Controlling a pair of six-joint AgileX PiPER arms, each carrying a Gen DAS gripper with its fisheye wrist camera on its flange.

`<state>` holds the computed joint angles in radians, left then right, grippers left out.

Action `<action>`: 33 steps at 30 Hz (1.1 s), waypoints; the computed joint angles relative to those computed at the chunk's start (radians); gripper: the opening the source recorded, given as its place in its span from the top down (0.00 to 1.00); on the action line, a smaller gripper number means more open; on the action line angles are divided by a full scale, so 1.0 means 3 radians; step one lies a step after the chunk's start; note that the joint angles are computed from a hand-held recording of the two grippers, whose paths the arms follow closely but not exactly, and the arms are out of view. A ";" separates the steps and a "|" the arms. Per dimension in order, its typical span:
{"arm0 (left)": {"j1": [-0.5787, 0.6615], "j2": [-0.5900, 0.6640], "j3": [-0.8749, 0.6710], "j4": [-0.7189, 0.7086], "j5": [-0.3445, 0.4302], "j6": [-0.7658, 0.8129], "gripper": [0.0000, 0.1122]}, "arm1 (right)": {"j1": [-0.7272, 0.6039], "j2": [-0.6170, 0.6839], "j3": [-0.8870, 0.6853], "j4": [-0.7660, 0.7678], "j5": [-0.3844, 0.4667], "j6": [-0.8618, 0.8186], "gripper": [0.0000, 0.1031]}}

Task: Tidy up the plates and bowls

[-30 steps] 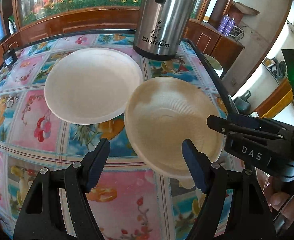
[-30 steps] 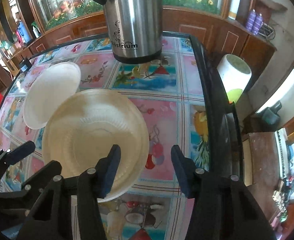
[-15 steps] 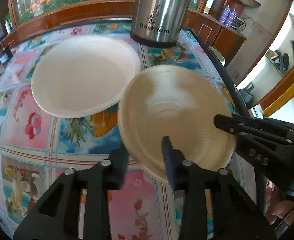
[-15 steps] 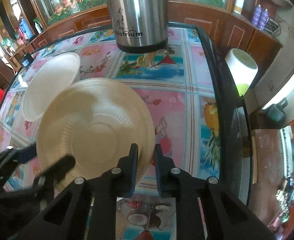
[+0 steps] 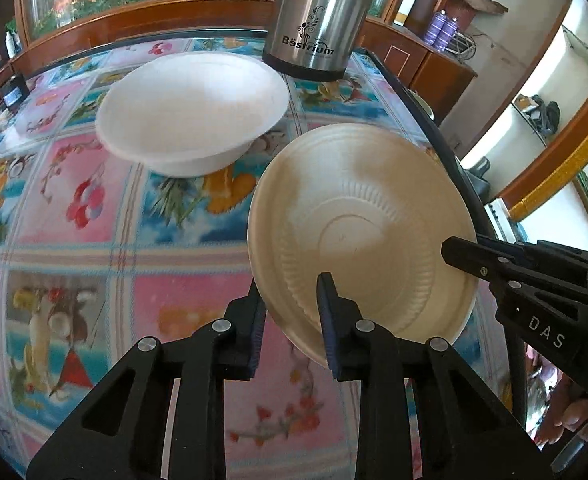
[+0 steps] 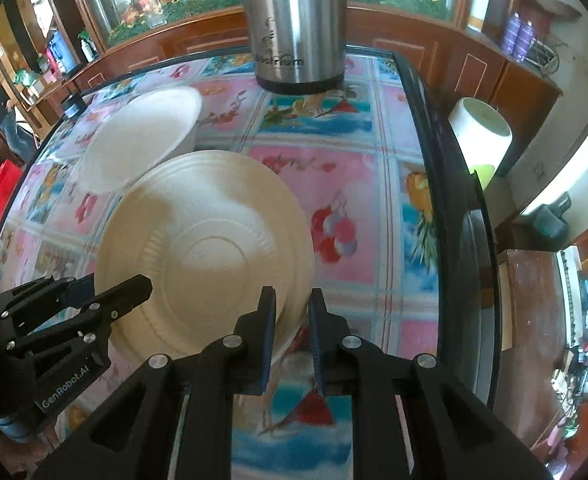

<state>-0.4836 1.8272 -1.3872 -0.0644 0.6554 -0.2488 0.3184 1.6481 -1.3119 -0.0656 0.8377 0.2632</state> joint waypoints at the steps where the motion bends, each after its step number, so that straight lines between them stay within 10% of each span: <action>1: 0.0001 -0.0055 0.0071 0.0000 -0.0020 0.0012 0.79 | 0.0061 -0.0046 0.0043 -0.0059 0.0010 0.0067 0.85; 33: 0.0759 -0.1516 0.1763 -0.0477 -0.0357 0.0826 0.79 | 0.1596 -0.0281 0.0183 -0.0927 0.0260 0.1657 0.82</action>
<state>-0.2560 1.3723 -0.8581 -0.2076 0.5482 -0.0009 0.7972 1.5638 -1.2569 -0.3436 0.9158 0.7604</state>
